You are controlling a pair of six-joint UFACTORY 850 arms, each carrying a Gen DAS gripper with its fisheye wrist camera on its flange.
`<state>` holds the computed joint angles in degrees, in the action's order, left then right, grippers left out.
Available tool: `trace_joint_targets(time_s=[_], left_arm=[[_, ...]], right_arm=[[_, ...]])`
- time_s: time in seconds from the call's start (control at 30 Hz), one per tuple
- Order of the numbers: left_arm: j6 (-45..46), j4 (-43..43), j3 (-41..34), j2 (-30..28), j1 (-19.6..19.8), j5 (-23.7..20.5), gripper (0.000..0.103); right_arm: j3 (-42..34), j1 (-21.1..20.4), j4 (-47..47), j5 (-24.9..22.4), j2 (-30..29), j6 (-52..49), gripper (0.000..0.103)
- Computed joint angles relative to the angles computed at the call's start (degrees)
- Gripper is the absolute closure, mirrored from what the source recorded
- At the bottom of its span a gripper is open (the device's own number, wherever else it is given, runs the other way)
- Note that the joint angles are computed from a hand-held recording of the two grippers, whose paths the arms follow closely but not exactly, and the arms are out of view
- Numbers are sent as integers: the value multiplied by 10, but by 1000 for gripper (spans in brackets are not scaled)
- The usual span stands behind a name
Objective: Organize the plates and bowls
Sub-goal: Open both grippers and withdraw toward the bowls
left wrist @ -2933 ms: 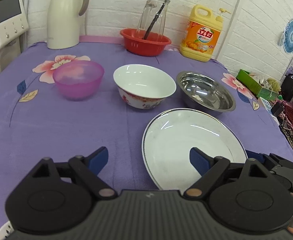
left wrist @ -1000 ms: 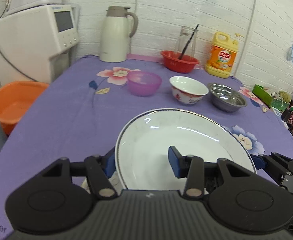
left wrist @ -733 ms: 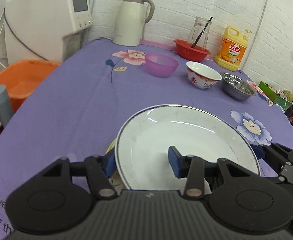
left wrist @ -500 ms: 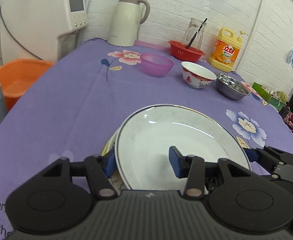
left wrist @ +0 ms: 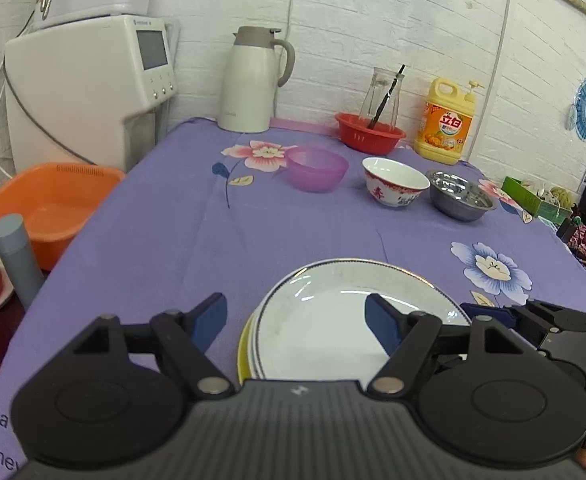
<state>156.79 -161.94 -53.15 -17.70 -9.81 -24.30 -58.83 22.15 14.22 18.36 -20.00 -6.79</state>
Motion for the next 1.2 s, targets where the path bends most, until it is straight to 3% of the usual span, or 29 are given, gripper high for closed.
trace_joint_targets(time_s=[0.2,0.43,0.8,1.2], left_arm=[[-12,3,-25,-6,-9,-8,26],[-104,105,-84,-41,-40,6,25],[-134,152,-196,-117,-97,90,25],[-124,147,-202,-108,-119,103,25]], right_arm=[[13,-13,-30,14,12,47,0],[28,-51,-25,27,27,70,0],[57,-127,33,32,52,32,0],[78,-161,27,59,101,-2,0]])
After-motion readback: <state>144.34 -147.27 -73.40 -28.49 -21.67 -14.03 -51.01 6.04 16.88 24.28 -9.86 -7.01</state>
